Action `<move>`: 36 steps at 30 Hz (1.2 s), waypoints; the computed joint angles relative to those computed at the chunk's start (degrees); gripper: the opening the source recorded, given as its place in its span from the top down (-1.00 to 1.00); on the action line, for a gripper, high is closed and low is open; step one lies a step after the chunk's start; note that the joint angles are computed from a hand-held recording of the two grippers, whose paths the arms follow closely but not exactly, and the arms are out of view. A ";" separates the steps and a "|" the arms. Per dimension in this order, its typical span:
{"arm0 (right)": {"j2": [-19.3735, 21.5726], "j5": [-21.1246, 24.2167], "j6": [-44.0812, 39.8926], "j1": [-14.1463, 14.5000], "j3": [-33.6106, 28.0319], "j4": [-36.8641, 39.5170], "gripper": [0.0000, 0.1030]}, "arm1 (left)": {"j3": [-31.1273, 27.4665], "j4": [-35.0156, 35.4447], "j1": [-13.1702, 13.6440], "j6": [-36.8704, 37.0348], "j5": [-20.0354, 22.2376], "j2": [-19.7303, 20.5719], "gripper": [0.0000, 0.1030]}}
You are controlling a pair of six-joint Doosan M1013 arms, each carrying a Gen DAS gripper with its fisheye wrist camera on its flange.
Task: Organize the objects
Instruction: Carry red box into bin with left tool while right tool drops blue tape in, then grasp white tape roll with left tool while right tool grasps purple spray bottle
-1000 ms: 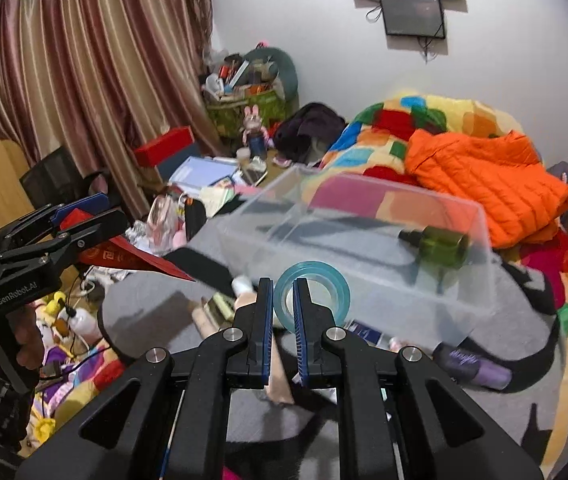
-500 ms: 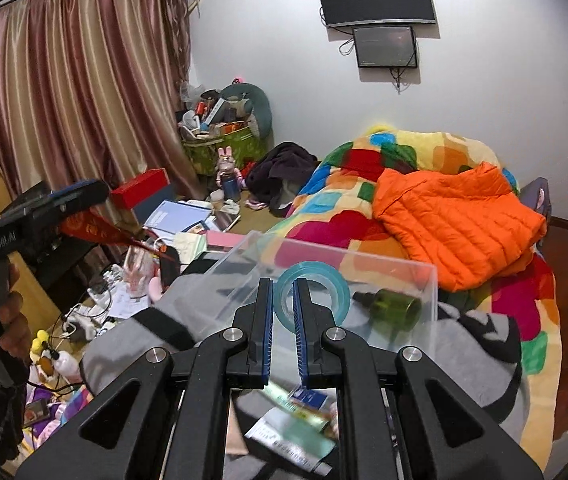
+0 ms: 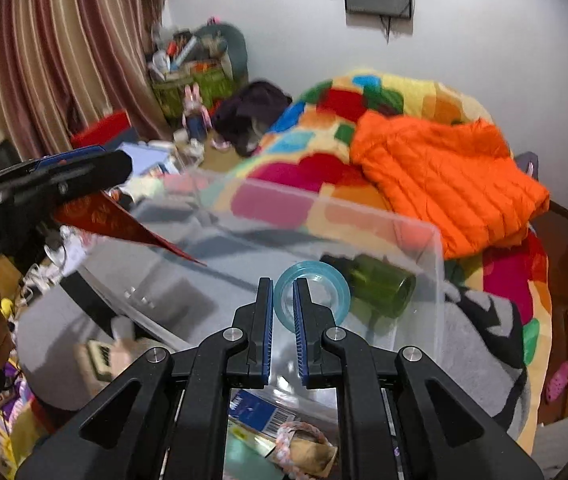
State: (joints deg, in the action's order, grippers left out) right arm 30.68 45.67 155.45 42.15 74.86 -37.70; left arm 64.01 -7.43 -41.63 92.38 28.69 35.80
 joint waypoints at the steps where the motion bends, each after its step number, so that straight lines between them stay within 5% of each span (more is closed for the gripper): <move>1: 0.27 0.25 -1.23 -0.25 -0.27 1.35 0.83 | -0.41 0.04 0.02 0.07 0.67 0.50 -0.09; 13: 1.38 0.28 -9.17 -1.38 -1.78 9.55 0.80 | -3.46 0.80 0.04 1.28 9.99 3.62 -0.09; 17: 0.05 -0.81 -8.65 -0.97 -0.37 9.04 0.66 | -2.23 1.89 -0.12 1.82 9.48 2.67 -0.11; 22: -2.62 -1.92 -3.62 0.40 2.57 3.59 0.46 | 0.74 3.01 -0.35 2.82 7.12 0.13 -0.54; 28: -5.47 -0.40 3.86 2.52 5.63 -4.62 0.11 | 3.84 4.13 -0.52 3.41 5.46 -2.48 -0.81; 36: -7.73 5.59 11.80 4.84 9.35 -10.43 -0.09 | 8.24 3.57 -0.55 4.04 5.02 -5.05 -0.86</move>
